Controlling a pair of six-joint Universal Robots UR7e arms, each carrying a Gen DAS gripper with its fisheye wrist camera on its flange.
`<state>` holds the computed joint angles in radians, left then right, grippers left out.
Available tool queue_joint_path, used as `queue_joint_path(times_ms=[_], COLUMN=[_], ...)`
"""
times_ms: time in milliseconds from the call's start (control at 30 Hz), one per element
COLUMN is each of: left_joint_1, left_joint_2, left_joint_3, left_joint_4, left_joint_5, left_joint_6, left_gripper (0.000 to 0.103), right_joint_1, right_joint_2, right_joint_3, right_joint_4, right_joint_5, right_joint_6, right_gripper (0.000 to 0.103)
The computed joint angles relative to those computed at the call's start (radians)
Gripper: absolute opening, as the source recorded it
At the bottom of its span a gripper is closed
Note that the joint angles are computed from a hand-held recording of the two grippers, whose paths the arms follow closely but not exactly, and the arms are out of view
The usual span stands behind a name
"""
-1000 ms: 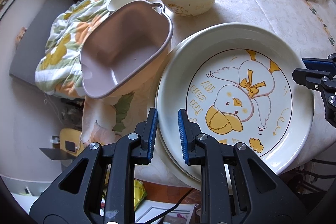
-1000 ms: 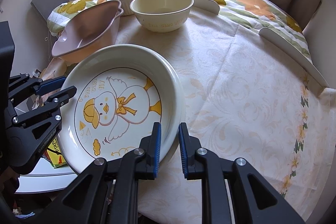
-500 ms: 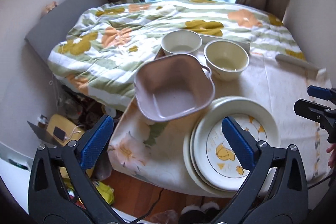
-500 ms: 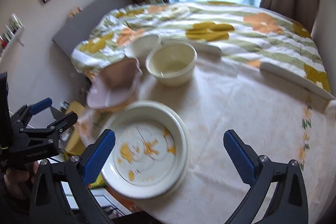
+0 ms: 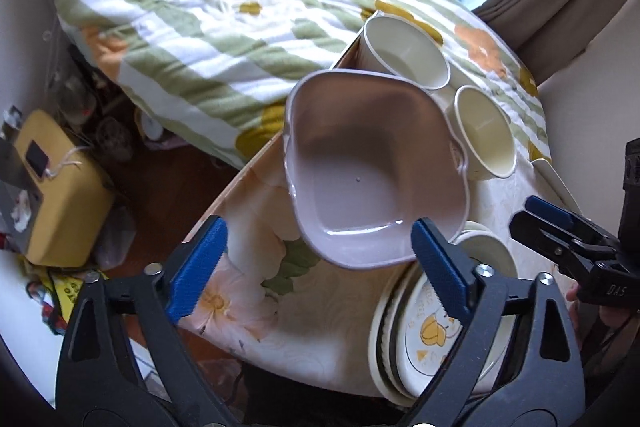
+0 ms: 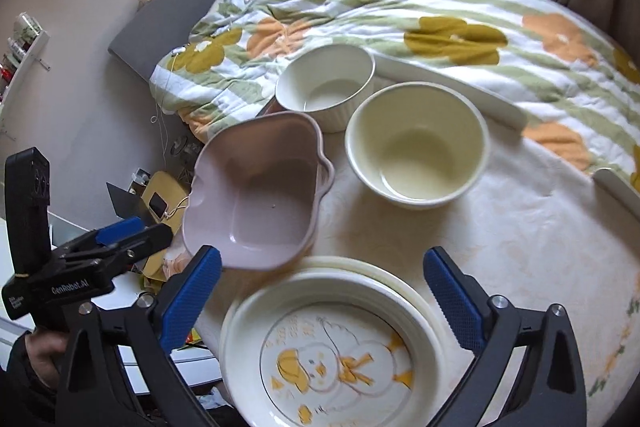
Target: Organize plates and bowls
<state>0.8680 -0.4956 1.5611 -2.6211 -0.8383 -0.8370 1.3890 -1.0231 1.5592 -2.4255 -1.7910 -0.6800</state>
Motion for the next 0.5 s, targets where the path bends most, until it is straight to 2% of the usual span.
queue_joint_path(times_ms=[100, 133, 167, 233, 367, 433, 467, 500], left_joint_1=[0.046, 0.056, 0.065, 0.079, 0.101, 0.111, 0.116, 0.121], left_joint_2=[0.032, 0.043, 0.052, 0.068, 0.095, 0.103, 0.105, 0.105], left_joint_3=[-0.046, -0.063, -0.078, -0.102, -0.155, -0.174, -0.181, -0.184], left_joint_4=[-0.006, 0.004, 0.009, 0.009, 0.048, 0.065, 0.072, 0.079], left_joint_5=[-0.059, -0.064, -0.07, -0.083, -0.092, -0.106, -0.112, -0.12], left_joint_6=[0.045, 0.053, 0.064, 0.086, 0.119, 0.127, 0.13, 0.13], left_gripper=[0.074, 0.074, 0.074, 0.071, 0.058, 0.049, 0.039, 0.023], right_joint_1=[0.004, 0.004, 0.003, -0.001, 0.003, 0.004, 0.003, 0.003], right_joint_2=[0.069, 0.089, 0.103, 0.13, 0.171, 0.186, 0.19, 0.195], right_joint_3=[-0.061, -0.078, -0.092, -0.118, -0.149, -0.163, -0.167, -0.171], right_joint_4=[0.049, 0.058, 0.07, 0.09, 0.093, 0.094, 0.097, 0.097], right_joint_5=[-0.014, -0.023, -0.028, -0.031, -0.049, -0.052, -0.048, -0.049], right_joint_6=[0.052, 0.072, 0.089, 0.119, 0.139, 0.145, 0.147, 0.148], right_gripper=[0.078, 0.073, 0.071, 0.061, 0.052, 0.04, 0.034, 0.027])
